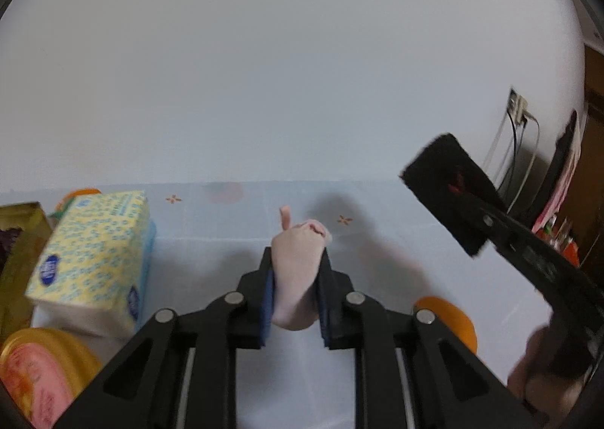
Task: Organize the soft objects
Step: 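Carry the pink toy and black plush over the gold tray with both tools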
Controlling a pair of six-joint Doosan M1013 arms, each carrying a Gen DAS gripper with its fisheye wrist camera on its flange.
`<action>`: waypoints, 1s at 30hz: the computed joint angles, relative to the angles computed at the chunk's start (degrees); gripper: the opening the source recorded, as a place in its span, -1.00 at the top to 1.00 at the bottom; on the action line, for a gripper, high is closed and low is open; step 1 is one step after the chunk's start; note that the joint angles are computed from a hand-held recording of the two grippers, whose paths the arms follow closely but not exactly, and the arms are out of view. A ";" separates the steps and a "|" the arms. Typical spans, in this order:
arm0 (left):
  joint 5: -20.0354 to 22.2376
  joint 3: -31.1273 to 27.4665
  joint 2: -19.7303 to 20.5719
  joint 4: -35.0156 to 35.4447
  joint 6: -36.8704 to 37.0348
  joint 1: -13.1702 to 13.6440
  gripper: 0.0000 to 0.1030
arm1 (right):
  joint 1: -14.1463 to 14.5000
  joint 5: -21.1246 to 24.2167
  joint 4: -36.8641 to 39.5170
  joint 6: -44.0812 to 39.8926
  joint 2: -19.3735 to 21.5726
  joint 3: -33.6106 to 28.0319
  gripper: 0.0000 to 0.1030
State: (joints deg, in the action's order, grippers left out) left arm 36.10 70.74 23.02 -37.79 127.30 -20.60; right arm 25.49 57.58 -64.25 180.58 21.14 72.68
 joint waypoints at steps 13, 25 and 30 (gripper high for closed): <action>-7.81 7.04 -4.36 -2.34 9.26 0.69 0.67 | 2.70 5.65 -2.78 2.43 1.09 -0.03 0.55; -7.32 9.48 -6.05 -8.96 16.91 1.87 0.67 | 7.32 14.13 -6.86 7.39 1.56 -0.16 0.55; -6.76 11.19 -7.19 -13.93 22.87 2.94 0.67 | 9.40 16.68 -8.62 7.03 2.74 -1.58 0.55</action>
